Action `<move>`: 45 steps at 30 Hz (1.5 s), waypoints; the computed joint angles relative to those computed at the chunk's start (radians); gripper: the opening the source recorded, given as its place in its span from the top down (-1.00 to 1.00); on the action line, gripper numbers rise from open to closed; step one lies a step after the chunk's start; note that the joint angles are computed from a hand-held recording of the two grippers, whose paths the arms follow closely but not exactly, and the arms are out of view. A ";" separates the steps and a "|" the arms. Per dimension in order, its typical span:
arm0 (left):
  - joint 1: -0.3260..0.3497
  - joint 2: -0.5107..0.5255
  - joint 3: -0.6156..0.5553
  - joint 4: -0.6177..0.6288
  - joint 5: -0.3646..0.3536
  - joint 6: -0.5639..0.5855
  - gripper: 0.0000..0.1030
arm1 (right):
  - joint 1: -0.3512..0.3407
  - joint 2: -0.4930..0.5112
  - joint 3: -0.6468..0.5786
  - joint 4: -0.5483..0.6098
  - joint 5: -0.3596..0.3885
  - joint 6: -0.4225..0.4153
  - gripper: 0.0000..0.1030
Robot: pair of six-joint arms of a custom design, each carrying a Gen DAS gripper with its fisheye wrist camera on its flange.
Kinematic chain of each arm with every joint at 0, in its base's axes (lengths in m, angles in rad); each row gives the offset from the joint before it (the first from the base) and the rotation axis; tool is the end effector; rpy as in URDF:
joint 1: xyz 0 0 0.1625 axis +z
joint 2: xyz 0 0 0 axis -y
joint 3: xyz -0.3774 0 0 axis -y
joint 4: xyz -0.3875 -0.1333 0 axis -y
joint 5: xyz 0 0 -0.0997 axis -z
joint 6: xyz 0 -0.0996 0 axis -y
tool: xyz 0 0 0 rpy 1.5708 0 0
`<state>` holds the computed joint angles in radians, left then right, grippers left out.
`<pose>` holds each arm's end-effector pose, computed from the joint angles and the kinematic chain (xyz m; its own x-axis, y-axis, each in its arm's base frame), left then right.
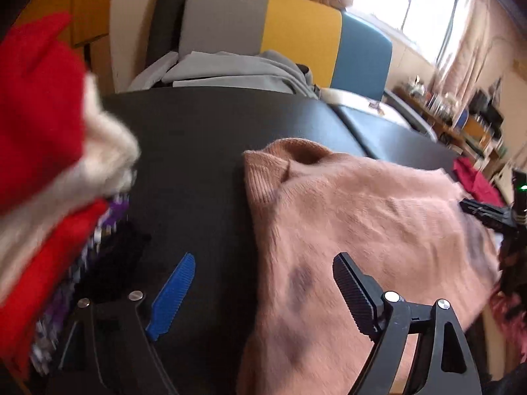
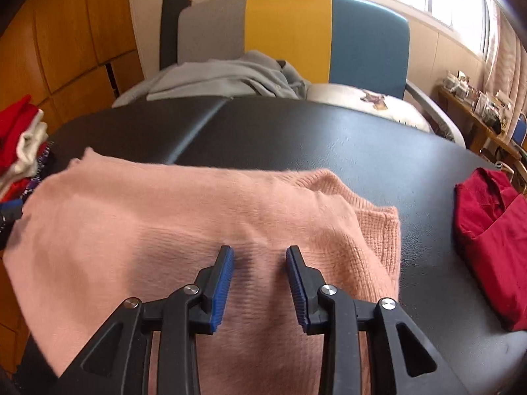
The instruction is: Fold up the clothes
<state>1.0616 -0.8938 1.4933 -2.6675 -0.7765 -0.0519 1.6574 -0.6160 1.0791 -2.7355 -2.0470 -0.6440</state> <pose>-0.1517 -0.6910 0.2242 -0.7989 0.0047 -0.6014 0.3875 0.7687 -0.5089 0.1555 -0.7775 0.2042 -0.6889 -0.2826 0.6675 -0.5998 0.7394 -0.3059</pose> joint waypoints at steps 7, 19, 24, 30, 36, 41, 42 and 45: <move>0.060 0.119 -0.231 0.179 -0.091 0.047 -0.80 | -0.080 -0.052 0.071 -0.029 0.205 0.090 0.04; 0.105 0.144 -0.316 0.316 -0.270 -0.023 0.22 | -0.078 -0.038 0.073 -0.075 0.202 0.072 0.02; 0.106 0.166 -0.350 0.331 -0.273 0.002 -0.04 | -0.080 -0.035 0.073 -0.080 0.202 0.075 0.02; 0.091 0.191 -0.399 0.394 -0.153 0.024 -0.77 | -0.079 -0.035 0.078 -0.088 0.198 0.076 0.02; 0.105 0.179 -0.407 0.407 -0.269 -0.022 0.55 | -0.079 -0.034 0.076 -0.088 0.196 0.076 0.01; 0.102 0.144 -0.383 0.375 -0.332 -0.144 0.63 | -0.080 -0.035 0.076 -0.083 0.201 0.081 0.01; 0.103 0.130 -0.374 0.363 -0.357 -0.167 0.63 | -0.082 -0.036 0.072 -0.071 0.205 0.087 0.01; 0.099 0.098 -0.365 0.351 -0.411 -0.217 0.63 | -0.080 -0.051 0.031 0.062 0.216 0.103 0.01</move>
